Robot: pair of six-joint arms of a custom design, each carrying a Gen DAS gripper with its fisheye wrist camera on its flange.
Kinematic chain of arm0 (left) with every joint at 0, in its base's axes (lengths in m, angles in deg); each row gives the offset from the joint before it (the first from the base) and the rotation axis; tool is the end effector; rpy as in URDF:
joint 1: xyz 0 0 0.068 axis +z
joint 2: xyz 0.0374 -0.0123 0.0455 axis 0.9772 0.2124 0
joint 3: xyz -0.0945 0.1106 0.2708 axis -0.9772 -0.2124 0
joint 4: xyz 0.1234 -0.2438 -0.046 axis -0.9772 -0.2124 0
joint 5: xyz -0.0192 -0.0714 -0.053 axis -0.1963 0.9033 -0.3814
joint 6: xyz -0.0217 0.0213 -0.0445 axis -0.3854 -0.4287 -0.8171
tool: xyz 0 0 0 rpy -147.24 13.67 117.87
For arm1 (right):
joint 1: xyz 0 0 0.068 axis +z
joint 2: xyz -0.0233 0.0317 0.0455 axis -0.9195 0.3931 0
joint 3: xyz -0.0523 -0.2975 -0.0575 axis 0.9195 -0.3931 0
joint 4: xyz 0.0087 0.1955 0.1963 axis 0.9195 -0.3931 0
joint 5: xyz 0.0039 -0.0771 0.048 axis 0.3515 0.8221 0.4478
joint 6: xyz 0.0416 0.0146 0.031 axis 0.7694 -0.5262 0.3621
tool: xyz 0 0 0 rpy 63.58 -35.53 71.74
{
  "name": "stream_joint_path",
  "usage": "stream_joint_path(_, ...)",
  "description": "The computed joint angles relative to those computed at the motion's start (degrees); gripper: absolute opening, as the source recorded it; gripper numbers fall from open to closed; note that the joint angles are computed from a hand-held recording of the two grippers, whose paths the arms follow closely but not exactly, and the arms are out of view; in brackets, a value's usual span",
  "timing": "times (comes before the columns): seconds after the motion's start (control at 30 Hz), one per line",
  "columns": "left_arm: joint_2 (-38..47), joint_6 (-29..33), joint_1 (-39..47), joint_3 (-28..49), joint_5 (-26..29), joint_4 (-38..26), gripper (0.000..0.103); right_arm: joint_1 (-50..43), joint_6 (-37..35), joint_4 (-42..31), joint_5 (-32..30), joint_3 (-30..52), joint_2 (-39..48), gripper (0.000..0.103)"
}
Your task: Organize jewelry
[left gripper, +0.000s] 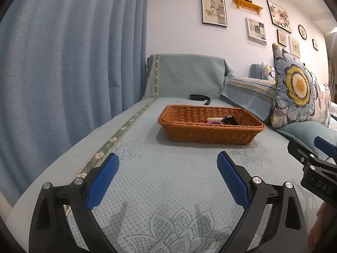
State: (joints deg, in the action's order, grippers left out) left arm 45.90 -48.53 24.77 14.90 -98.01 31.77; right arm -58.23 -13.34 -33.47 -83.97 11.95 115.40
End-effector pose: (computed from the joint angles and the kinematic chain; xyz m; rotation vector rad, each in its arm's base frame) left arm 0.2448 -0.2690 0.1391 -0.4791 1.8418 0.3414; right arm 0.3381 0.0623 0.1426 -0.4098 1.8799 0.3599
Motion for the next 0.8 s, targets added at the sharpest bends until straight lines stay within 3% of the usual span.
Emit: stream_joint_path(0.8,-0.39,0.61,0.16,-0.18,0.17,0.3,0.091,-0.03,-0.13,-0.08,-0.04,0.05,0.01,0.087)
